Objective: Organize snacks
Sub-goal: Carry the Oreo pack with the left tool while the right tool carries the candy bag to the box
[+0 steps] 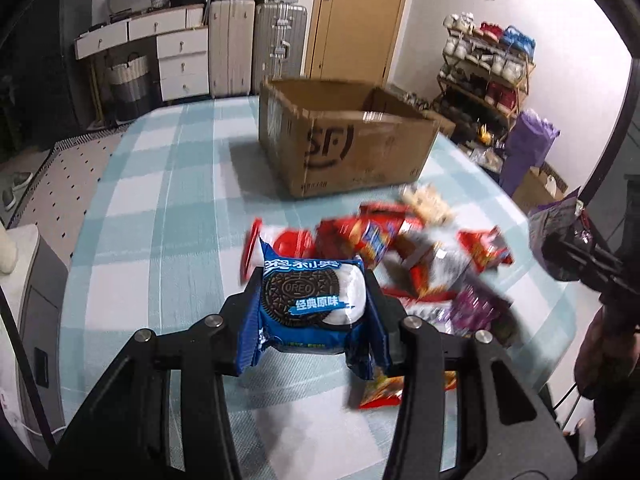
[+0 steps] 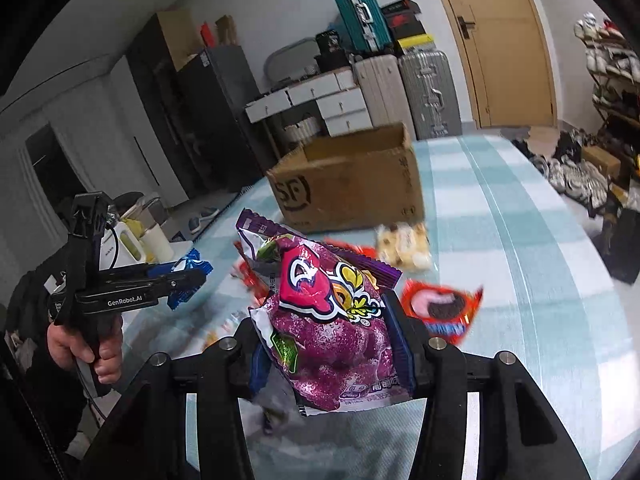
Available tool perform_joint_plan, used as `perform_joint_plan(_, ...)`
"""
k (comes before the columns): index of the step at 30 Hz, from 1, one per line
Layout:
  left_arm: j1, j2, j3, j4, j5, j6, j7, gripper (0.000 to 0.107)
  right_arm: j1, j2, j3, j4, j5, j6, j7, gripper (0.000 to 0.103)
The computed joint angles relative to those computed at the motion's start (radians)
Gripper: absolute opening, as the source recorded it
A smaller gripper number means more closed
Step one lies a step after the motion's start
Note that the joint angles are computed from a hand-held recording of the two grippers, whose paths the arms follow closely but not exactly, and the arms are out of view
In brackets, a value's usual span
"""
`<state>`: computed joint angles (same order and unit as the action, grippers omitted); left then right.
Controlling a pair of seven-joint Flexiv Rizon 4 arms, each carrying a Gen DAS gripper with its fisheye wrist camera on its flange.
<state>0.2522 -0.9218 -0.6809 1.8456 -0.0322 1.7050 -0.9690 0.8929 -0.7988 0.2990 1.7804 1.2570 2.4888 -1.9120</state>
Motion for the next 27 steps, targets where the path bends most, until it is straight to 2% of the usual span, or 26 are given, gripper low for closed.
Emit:
perform_joint_plan(4, 0.024, 0.002, -0.056, -0.015, 0.009, -0.003, 0.008, 0.042, -0.005, 0.040, -0.008, 0.000, -0.023, -0.012, -0.031, 0.050)
perform_joint_plan(8, 0.038, -0.002, -0.109, -0.055, -0.014, -0.061, 0.030, 0.042, -0.021, 0.090, -0.026, -0.013, -0.017, -0.069, -0.095, 0.050)
perform_joint_plan(12, -0.008, 0.012, -0.094, -0.113, -0.060, -0.106, 0.060, 0.042, -0.041, 0.131, -0.052, -0.020, -0.020, -0.141, -0.120, 0.050)
perform_joint_plan(19, -0.135, 0.020, -0.016, -0.265, -0.176, -0.216, 0.111, 0.042, -0.059, 0.190, -0.120, -0.077, 0.031, -0.250, -0.269, 0.050)
perform_joint_plan(23, -0.238, 0.009, 0.074, -0.398, -0.239, -0.305, 0.116, 0.043, -0.089, 0.217, -0.157, -0.137, 0.108, -0.332, -0.405, 0.050)
perform_joint_plan(27, -0.343, -0.027, 0.178, -0.557, -0.286, -0.409, 0.107, 0.043, -0.156, 0.236, -0.159, -0.212, 0.215, -0.418, -0.577, 0.050)
